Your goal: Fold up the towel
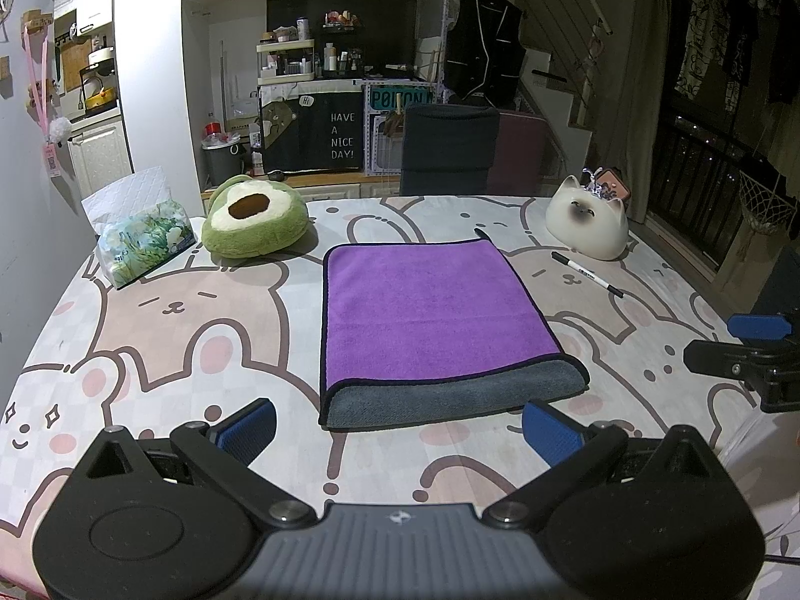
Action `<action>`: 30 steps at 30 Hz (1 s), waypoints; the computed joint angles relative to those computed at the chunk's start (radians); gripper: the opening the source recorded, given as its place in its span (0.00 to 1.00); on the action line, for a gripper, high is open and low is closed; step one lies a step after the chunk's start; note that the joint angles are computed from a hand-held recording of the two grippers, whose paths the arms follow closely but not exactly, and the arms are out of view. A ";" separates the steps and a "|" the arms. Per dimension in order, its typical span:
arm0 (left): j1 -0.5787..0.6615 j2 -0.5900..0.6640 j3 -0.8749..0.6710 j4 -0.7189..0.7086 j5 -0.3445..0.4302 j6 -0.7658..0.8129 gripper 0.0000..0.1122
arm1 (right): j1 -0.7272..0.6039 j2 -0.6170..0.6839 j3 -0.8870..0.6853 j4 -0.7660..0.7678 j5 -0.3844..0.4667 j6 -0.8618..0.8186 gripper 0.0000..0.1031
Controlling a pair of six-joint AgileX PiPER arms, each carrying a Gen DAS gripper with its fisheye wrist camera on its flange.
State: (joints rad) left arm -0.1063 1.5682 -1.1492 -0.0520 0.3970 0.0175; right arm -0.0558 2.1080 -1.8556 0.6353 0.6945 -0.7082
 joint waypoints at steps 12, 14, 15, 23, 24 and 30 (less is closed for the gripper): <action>0.000 0.000 0.000 -0.001 0.000 0.001 0.92 | 0.000 0.000 0.000 0.000 0.000 0.000 0.99; 0.000 0.000 0.000 -0.001 0.000 0.001 0.92 | 0.000 0.000 0.000 -0.001 0.001 -0.001 0.99; 0.000 0.000 0.000 -0.001 0.000 0.001 0.92 | 0.000 0.000 0.000 -0.001 0.001 -0.001 0.99; -0.013 0.012 -0.034 0.005 0.025 -0.015 0.92 | 0.002 0.000 -0.006 -0.019 -0.002 0.009 0.99; -0.013 0.016 -0.039 -0.001 0.026 -0.009 0.92 | 0.002 0.001 -0.006 -0.023 -0.006 0.009 0.99; -0.014 0.044 -0.074 0.034 0.034 -0.035 0.92 | 0.010 0.009 -0.037 -0.060 -0.001 0.048 0.99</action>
State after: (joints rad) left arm -0.1207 1.6119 -1.2235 -0.0182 0.4312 -0.0175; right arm -0.0454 2.1169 -1.8925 0.5753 0.6934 -0.6603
